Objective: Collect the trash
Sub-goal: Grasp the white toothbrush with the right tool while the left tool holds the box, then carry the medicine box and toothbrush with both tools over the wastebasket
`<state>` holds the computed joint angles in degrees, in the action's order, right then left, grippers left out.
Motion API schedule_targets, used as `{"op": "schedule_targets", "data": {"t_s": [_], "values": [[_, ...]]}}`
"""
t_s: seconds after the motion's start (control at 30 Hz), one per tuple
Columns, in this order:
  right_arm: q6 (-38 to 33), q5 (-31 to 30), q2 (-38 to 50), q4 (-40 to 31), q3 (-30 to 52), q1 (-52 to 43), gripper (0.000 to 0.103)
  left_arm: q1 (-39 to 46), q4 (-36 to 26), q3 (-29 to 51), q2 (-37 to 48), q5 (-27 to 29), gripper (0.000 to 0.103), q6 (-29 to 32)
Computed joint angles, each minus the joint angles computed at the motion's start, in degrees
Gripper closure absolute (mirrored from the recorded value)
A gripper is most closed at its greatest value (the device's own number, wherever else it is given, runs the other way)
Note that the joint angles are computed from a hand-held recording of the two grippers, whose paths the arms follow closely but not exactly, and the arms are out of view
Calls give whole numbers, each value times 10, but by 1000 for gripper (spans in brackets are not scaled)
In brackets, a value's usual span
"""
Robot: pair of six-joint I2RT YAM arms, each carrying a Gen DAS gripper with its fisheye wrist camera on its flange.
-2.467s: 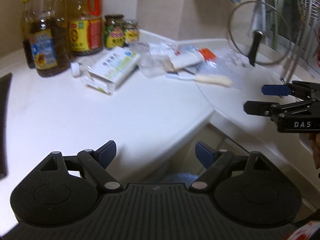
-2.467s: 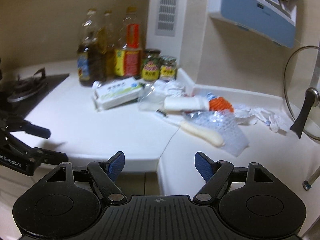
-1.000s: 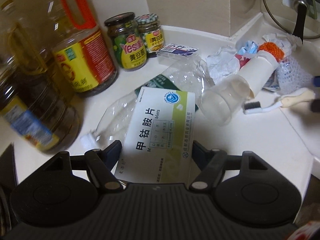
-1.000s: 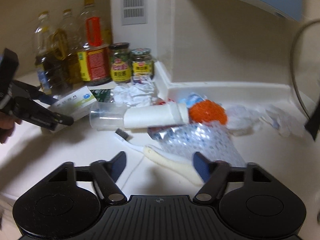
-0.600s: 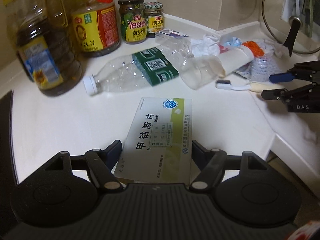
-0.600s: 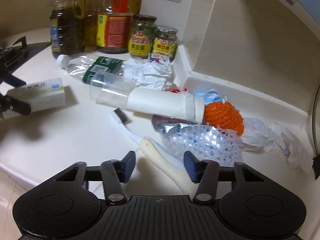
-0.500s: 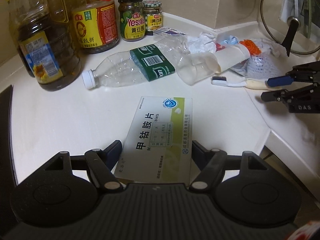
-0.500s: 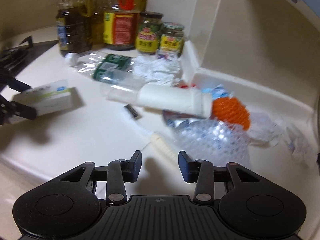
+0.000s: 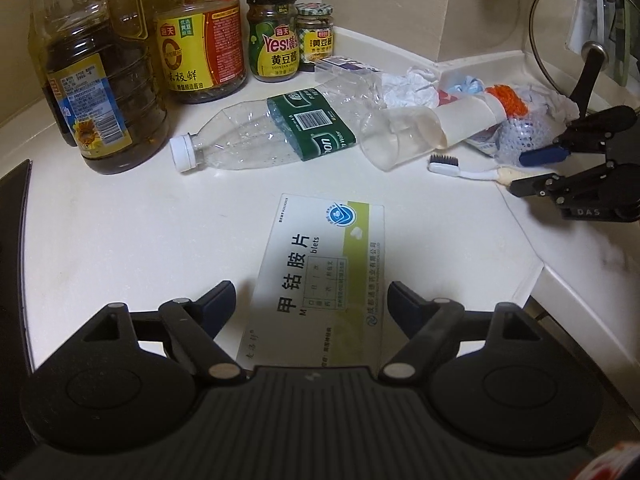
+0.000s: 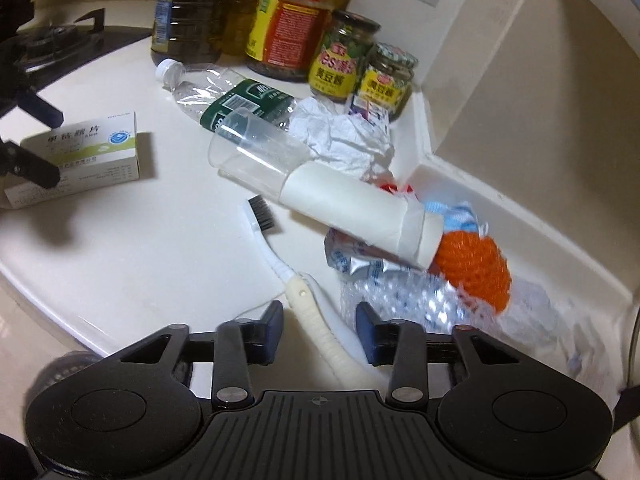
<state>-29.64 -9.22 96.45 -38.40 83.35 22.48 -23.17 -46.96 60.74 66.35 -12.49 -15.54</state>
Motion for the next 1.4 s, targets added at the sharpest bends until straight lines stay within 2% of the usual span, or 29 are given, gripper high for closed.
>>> {"op": "schedule_targets", "data": {"t_s": [0.1,0.17,0.3,0.5,0.53,0.63,0.87,1.03,1.2,1.4], "values": [[36,-27,-3,-51,17,-1,78,-1,1,2,5,0,22,2],[39,-36,-7,-63,17,5,78,0,3,4,7,3,22,3],[21,-50,-6,-47,8,8,77,-2,3,9,16,1,22,4],[47,-67,10,-36,16,0,78,-8,0,9,18,-5,22,-4],[50,-67,8,-34,13,0,82,-8,-1,9,18,-5,22,-4],[71,-74,-3,-30,0,-2,83,-9,1,7,20,-8,22,-4],[138,-92,-73,-13,-61,9,83,-3,17,5,37,-8,22,15],[198,-87,-125,0,-105,20,83,-14,16,7,42,-19,33,27],[260,-74,-189,0,-151,38,83,-32,2,-3,12,-22,33,5],[323,-42,-269,-25,-199,80,83,-91,-34,-27,-58,-12,33,-52]]}}
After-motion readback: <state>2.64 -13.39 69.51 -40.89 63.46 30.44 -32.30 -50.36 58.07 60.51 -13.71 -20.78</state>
